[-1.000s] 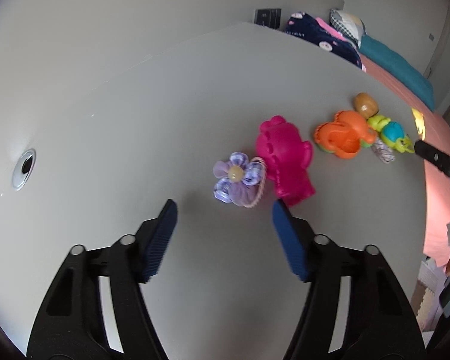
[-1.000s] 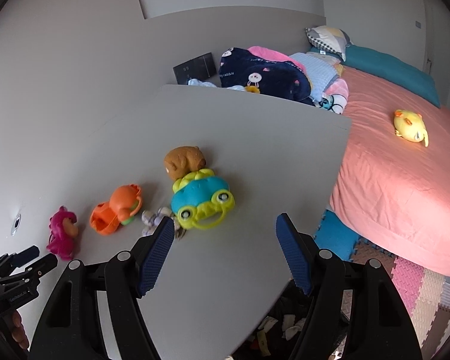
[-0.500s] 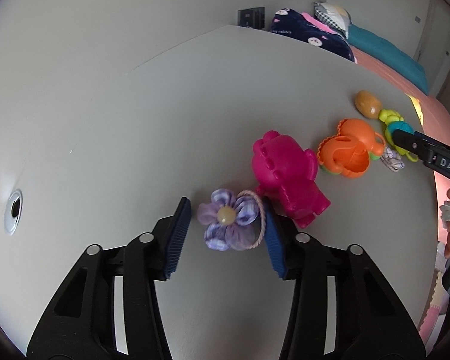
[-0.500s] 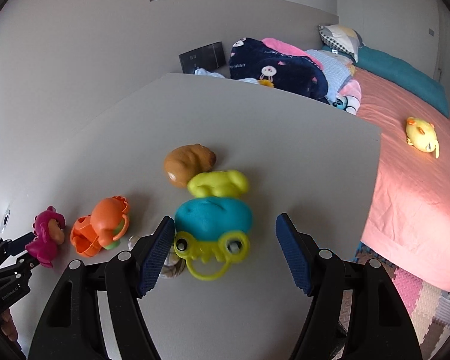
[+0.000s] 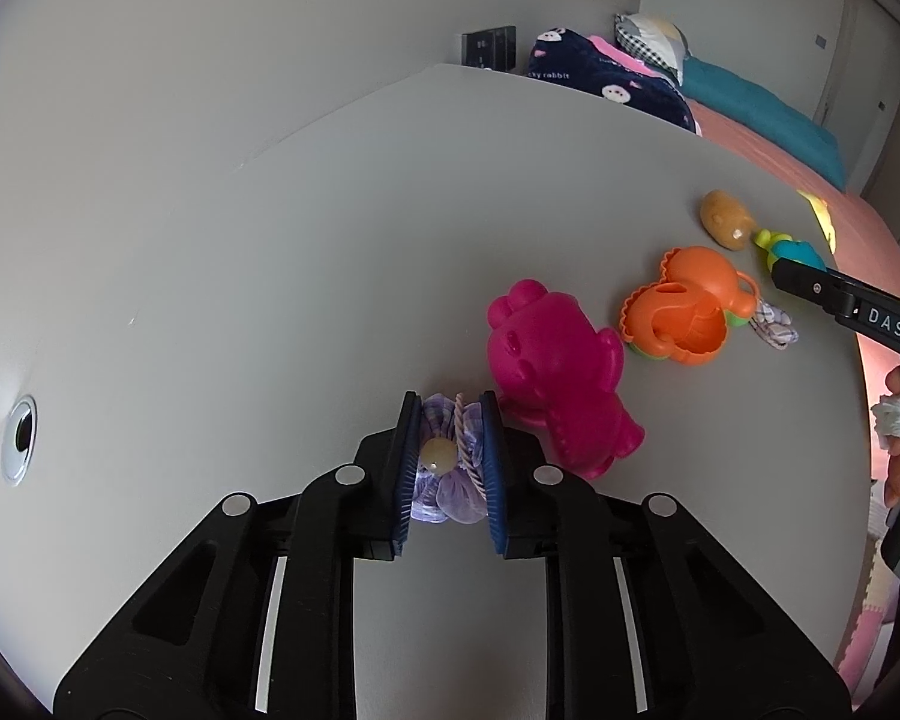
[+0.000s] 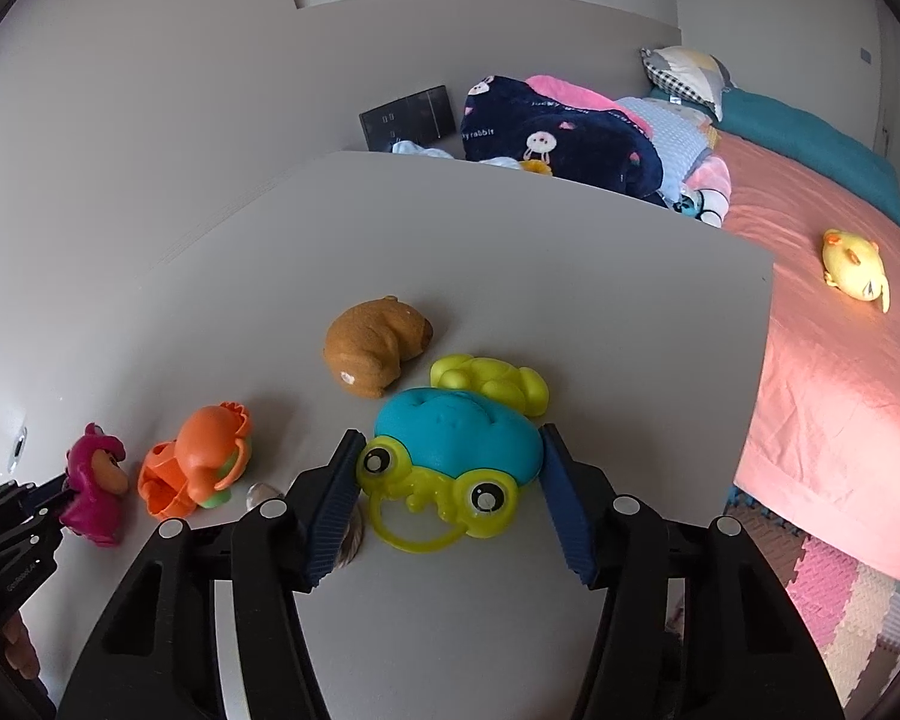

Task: Collect trash
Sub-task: 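Grasp the purple flower clip with the left gripper while the right grasps the blue-green frog toy, then carry flower clip and frog toy over the black bin and open both grippers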

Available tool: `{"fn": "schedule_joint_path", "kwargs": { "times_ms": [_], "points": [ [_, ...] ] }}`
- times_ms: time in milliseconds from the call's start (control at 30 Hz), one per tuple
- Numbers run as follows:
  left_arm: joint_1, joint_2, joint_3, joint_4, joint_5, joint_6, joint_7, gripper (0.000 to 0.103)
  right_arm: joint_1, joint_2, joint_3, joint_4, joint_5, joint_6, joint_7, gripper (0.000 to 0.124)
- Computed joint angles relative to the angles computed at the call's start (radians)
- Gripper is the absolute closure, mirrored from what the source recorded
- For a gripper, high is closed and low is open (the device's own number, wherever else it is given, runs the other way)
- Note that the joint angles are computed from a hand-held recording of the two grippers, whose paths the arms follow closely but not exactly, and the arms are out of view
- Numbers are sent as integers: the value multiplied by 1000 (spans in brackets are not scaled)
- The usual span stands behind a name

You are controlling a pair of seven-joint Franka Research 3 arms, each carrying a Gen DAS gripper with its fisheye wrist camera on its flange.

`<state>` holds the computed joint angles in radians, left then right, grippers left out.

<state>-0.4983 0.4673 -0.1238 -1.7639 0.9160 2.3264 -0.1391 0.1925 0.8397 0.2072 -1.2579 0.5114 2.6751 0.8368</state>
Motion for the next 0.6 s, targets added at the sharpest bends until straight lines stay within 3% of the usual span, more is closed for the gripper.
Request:
{"fn": "schedule_joint_path", "kwargs": {
  "times_ms": [600],
  "points": [
    [-64, -35, -31, 12, 64, -33, -89, 86, -129, -253, 81, -330, 240, 86, -238, 65]
  ]
}}
